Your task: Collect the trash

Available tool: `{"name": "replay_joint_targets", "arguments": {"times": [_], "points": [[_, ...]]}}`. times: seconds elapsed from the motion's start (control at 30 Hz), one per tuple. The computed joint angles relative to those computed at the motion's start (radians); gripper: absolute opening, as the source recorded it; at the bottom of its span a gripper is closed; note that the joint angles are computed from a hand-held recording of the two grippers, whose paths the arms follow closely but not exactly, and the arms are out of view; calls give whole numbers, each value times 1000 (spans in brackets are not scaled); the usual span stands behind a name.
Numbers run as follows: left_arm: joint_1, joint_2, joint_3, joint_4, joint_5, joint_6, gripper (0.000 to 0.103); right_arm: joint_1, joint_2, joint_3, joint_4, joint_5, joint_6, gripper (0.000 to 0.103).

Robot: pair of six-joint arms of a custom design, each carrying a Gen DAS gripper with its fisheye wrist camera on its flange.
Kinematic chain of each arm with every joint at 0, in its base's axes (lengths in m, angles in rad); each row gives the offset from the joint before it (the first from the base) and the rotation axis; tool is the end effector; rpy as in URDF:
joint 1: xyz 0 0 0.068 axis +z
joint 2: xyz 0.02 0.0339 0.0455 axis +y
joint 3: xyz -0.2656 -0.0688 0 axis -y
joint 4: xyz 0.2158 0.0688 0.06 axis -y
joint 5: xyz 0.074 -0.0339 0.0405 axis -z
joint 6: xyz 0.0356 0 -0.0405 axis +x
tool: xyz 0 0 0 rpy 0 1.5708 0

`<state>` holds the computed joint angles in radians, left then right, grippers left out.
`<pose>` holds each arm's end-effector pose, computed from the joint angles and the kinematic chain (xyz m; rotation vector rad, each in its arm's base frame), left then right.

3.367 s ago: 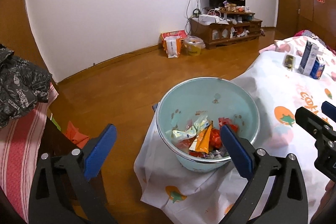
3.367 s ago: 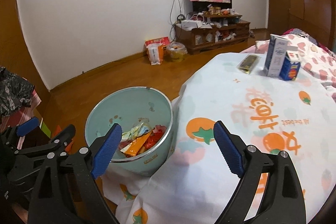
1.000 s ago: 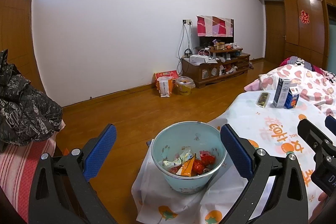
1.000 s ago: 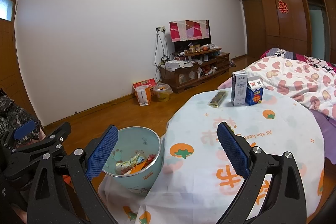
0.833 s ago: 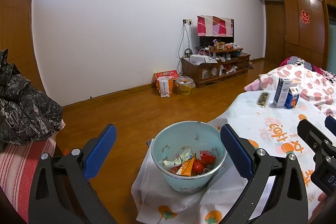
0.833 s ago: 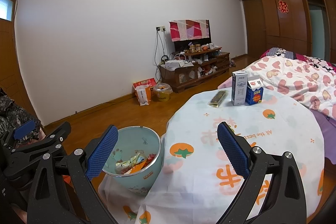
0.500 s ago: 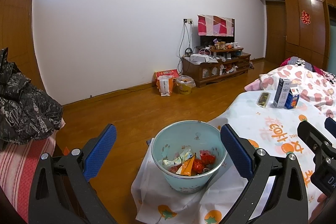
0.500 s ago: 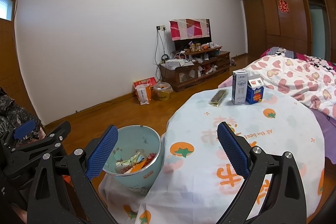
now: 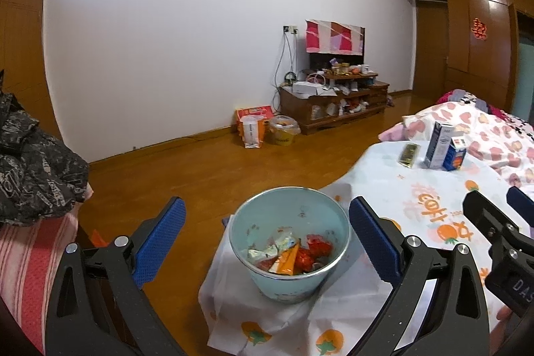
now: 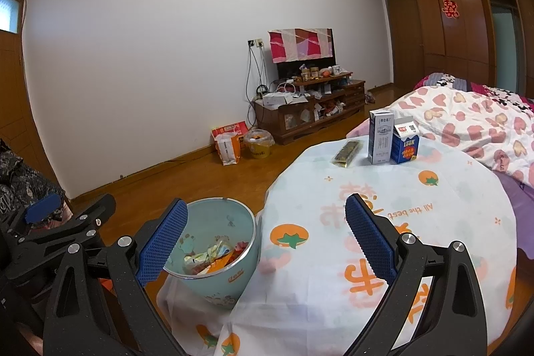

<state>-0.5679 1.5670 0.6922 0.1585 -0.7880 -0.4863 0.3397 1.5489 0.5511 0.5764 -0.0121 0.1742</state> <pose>0.2481 -0.1283 0.1869 -0.3006 2.0407 0.2640 0.2654 0.0942 0.1854 -0.1739 2.0010 0.3423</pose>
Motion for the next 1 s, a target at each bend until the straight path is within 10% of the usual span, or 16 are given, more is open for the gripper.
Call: {"name": "replay_joint_targets", "arguments": {"times": [1.0], "points": [[27, -2, 15, -37, 7, -36, 97, -21, 0, -3, -5, -15, 1, 94]]}}
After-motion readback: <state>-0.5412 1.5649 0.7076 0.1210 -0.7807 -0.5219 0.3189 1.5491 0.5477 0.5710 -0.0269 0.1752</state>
